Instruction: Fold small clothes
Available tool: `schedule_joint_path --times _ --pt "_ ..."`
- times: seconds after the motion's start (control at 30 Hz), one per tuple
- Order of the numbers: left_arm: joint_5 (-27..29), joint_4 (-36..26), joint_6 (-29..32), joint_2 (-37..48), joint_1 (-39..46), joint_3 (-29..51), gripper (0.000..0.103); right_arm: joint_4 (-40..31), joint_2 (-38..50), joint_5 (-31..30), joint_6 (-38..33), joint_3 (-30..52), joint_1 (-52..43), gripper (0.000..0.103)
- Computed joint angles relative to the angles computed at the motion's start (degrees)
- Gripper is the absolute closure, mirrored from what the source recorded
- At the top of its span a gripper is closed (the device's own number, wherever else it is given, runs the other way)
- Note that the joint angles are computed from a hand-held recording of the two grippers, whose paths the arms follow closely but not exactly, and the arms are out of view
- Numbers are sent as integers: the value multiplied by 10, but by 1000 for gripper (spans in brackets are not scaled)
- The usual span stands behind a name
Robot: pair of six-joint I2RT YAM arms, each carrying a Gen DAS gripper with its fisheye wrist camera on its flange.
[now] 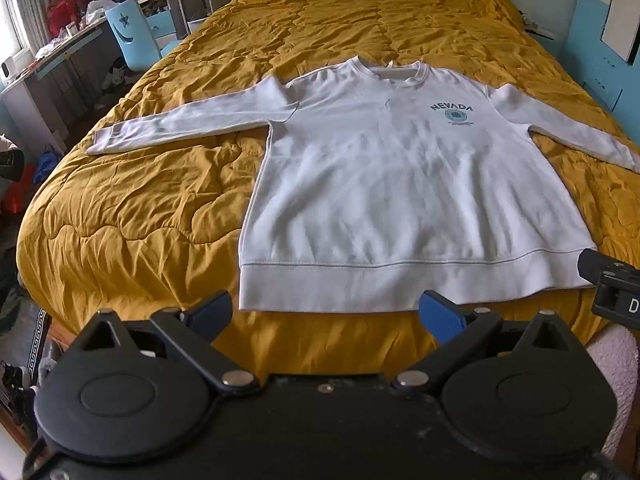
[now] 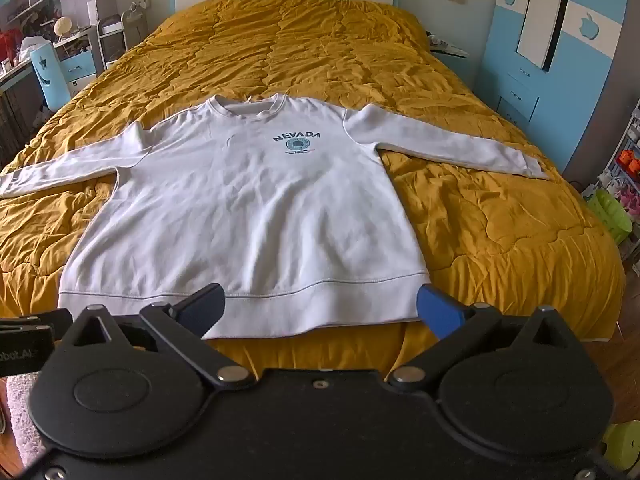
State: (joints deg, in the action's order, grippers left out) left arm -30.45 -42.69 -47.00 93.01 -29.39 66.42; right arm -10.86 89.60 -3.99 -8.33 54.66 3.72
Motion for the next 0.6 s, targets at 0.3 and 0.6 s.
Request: schedule_joint_path --times 0.3,0.6 --pt "7 1 -2 3 1 2 0 2 -2 1 0 -2 1 0" --pt "7 1 -2 4 1 3 0 1 -4 1 -1 -2 0 0"
